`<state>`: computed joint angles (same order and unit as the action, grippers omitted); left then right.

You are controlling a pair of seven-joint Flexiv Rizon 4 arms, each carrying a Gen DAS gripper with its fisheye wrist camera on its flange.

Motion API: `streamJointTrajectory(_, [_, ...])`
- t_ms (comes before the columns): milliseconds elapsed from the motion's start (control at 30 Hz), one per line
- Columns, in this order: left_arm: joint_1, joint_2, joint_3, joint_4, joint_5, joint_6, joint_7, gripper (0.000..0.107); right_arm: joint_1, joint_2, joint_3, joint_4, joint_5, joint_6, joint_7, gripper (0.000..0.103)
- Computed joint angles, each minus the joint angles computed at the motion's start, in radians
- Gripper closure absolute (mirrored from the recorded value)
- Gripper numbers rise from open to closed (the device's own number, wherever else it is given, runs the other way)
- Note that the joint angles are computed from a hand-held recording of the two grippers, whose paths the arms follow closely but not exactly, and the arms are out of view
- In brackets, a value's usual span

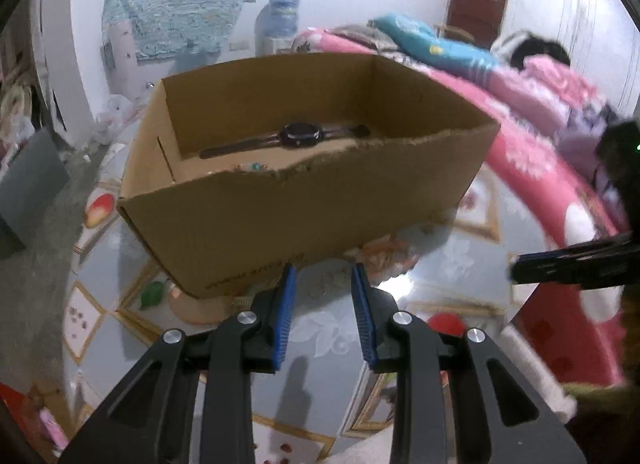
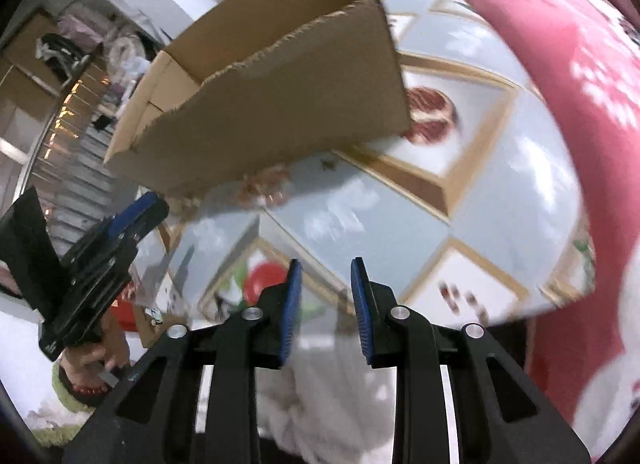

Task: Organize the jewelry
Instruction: 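Raise the right gripper out of the box and move it back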

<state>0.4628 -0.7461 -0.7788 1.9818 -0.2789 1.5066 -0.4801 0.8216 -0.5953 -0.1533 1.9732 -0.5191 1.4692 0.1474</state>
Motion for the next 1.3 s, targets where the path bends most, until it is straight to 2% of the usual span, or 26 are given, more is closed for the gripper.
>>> streamJointTrajectory(33, [-0.052,0.020,0.060,0.002,-0.004,0.038,0.002,0.079,-0.003,0.006,0.007,0.009,0.005,0.008,0.000,0.070])
streamJointTrajectory(67, [-0.094,0.022,0.113,0.012,0.030,0.136,-0.052,0.079,0.011,0.000,-0.019,0.022,-0.002,0.053,0.007,0.070])
streamJointTrajectory(100, [-0.108,0.024,0.134,0.019,0.038,0.169,-0.092,0.079,0.040,-0.019,-0.065,0.029,-0.007,0.111,0.013,0.070])
streamJointTrajectory(167, [-0.062,0.023,0.093,0.044,0.016,0.159,-0.147,0.079,0.106,-0.073,-0.156,0.011,0.010,0.193,0.015,0.070])
streamJointTrajectory(200, [-0.045,0.029,0.083,0.055,-0.010,0.143,-0.217,0.079,0.159,-0.101,-0.222,0.010,0.028,0.244,0.016,0.070])
streamJointTrajectory(233, [0.000,0.027,0.041,0.066,-0.027,0.099,-0.237,0.079,0.217,-0.129,-0.298,0.002,0.051,0.250,0.018,0.070])
streamJointTrajectory(267, [0.043,0.019,0.001,0.080,-0.022,0.083,-0.246,0.079,0.253,-0.136,-0.341,0.001,0.072,0.242,0.019,0.070])
streamJointTrajectory(333, [0.081,0.014,-0.036,0.109,0.013,0.133,-0.262,0.078,0.278,-0.149,-0.385,0.000,0.104,0.262,-0.001,0.070])
streamJointTrajectory(433, [0.083,0.019,-0.045,0.089,0.032,0.123,-0.311,0.074,0.322,-0.153,-0.438,0.010,0.152,0.258,-0.025,0.070])
streamJointTrajectory(500, [0.095,-0.022,-0.076,0.069,0.056,0.154,-0.330,0.071,0.305,-0.165,-0.428,0.007,0.184,0.320,-0.052,0.070])
streamJointTrajectory(533, [0.067,-0.019,-0.051,0.048,0.065,0.140,-0.338,0.071,0.299,-0.157,-0.424,0.006,0.184,0.304,-0.072,0.071])
streamJointTrajectory(600, [0.008,-0.020,0.010,0.016,0.096,0.171,-0.356,0.071,0.249,-0.167,-0.376,-0.038,0.180,0.289,-0.110,0.077])
streamJointTrajectory(700, [-0.011,-0.037,0.032,-0.008,0.128,0.171,-0.385,0.071,0.157,-0.178,-0.275,-0.078,0.187,0.328,-0.166,0.084])
streamJointTrajectory(767, [-0.029,-0.049,0.054,-0.031,0.159,0.174,-0.405,0.071,0.102,-0.177,-0.214,-0.126,0.156,0.276,-0.219,0.084])
streamJointTrajectory(833, [-0.091,-0.049,0.125,-0.056,0.170,0.214,-0.420,0.071,0.041,-0.184,-0.144,-0.163,0.148,0.258,-0.268,0.087])
streamJointTrajectory(867, [-0.085,-0.062,0.119,-0.063,0.187,0.218,-0.424,0.071,0.033,-0.185,-0.135,-0.173,0.152,0.247,-0.284,0.088])
streamJointTrajectory(933, [-0.087,-0.079,0.118,-0.080,0.207,0.230,-0.438,0.071,0.046,-0.198,-0.158,-0.182,0.187,0.267,-0.298,0.089])
streamJointTrajectory(1000, [-0.051,-0.115,0.067,-0.091,0.249,0.236,-0.434,0.071,0.094,-0.210,-0.217,-0.177,0.242,0.293,-0.297,0.090])
streamJointTrajectory(1033, [-0.049,-0.126,0.060,-0.097,0.256,0.246,-0.435,0.070,0.094,-0.219,-0.218,-0.184,0.264,0.308,-0.300,0.090])
streamJointTrajectory(1133, [-0.097,-0.132,0.109,-0.147,0.264,0.217,-0.430,0.070,0.166,-0.255,-0.301,-0.197,0.344,0.314,-0.302,0.092])
streamJointTrajectory(1233, [-0.113,-0.140,0.122,-0.173,0.263,0.208,-0.420,0.070,0.226,-0.292,-0.358,-0.192,0.442,0.365,-0.300,0.092])
streamJointTrajectory(1300, [-0.128,-0.129,0.141,-0.184,0.258,0.183,-0.405,0.070,0.306,-0.319,-0.434,-0.177,0.522,0.368,-0.293,0.091])
